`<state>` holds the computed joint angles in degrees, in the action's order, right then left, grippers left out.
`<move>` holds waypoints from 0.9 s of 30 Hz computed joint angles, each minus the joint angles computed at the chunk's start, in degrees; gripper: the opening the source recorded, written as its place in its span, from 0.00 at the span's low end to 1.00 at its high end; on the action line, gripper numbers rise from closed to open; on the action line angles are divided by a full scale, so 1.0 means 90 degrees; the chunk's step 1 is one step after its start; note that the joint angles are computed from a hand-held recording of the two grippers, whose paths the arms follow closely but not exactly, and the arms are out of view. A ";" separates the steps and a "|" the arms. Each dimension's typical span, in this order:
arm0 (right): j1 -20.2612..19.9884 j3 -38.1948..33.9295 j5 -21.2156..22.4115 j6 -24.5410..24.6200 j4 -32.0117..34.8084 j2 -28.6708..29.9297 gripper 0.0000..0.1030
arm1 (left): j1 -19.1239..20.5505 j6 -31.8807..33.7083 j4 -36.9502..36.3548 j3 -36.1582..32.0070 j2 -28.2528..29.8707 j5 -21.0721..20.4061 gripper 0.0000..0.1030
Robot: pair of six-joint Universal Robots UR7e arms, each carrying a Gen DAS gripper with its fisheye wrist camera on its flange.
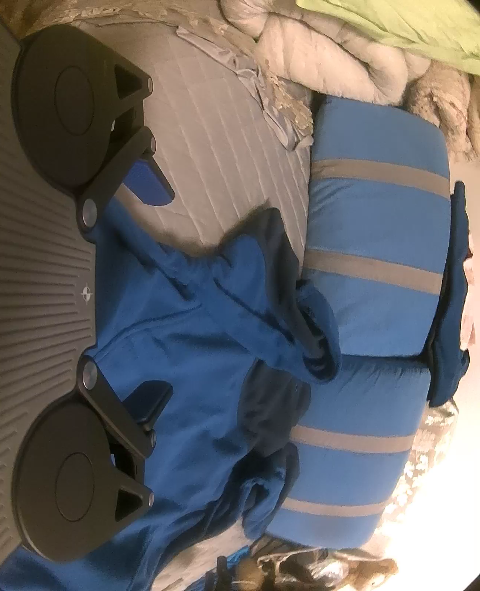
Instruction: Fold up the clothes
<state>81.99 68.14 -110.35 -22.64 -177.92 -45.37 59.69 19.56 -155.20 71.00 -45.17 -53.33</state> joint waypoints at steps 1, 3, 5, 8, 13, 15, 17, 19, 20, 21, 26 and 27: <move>-0.0029 -0.0081 0.0161 0.0152 0.0207 -0.0013 0.90 | -0.0001 -0.0030 -0.0032 0.0000 0.0007 0.0040 1.00; -0.0101 -0.0313 0.0513 0.0591 0.0603 0.0004 0.84 | 0.0001 -0.0083 -0.0040 -0.0025 0.0019 0.0093 1.00; -0.0160 -0.0539 0.0722 0.0943 0.0759 0.0079 0.79 | 0.0024 -0.0129 0.0033 -0.0037 0.0002 0.0005 1.00; -0.0224 -0.0999 0.0940 0.1474 0.0850 0.0325 0.74 | 0.0081 -0.0271 0.0238 -0.0117 -0.0008 -0.0202 0.99; -0.0274 -0.1959 0.0946 0.2180 0.0908 0.0912 0.63 | 0.0113 -0.0398 0.0426 -0.0203 0.0020 -0.0301 0.99; -0.0292 -0.2393 0.0931 0.2549 0.0856 0.1200 0.63 | 0.0122 -0.0372 0.0419 -0.0211 0.0021 -0.0321 0.99; -0.0297 -0.2832 0.0803 0.2879 0.0828 0.1479 0.63 | 0.0124 -0.0348 0.0384 -0.0199 0.0026 -0.0313 0.99; -0.0303 -0.3351 0.0635 0.3203 0.0860 0.1797 0.64 | 0.0127 -0.0340 0.0366 -0.0200 0.0034 -0.0322 0.99; -0.0310 -0.3578 0.0590 0.3322 0.0966 0.1922 0.64 | 0.0134 -0.0345 0.0385 -0.0210 0.0036 -0.0345 0.99; -0.0300 -0.3873 0.0461 0.3418 0.1070 0.2090 0.63 | 0.0141 -0.0352 0.0403 -0.0217 0.0033 -0.0369 0.99; -0.0248 -0.5130 0.0058 0.3220 0.1476 0.2808 0.11 | 0.0143 -0.0397 0.0491 -0.0251 0.0047 -0.0373 0.95; -0.0216 -0.5332 -0.0047 0.3092 0.1595 0.2908 0.07 | 0.0142 -0.0417 0.0538 -0.0257 0.0046 -0.0366 0.93</move>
<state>80.05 20.15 -110.77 5.19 -163.56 -19.19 60.97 15.81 -150.36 68.69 -44.76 -56.62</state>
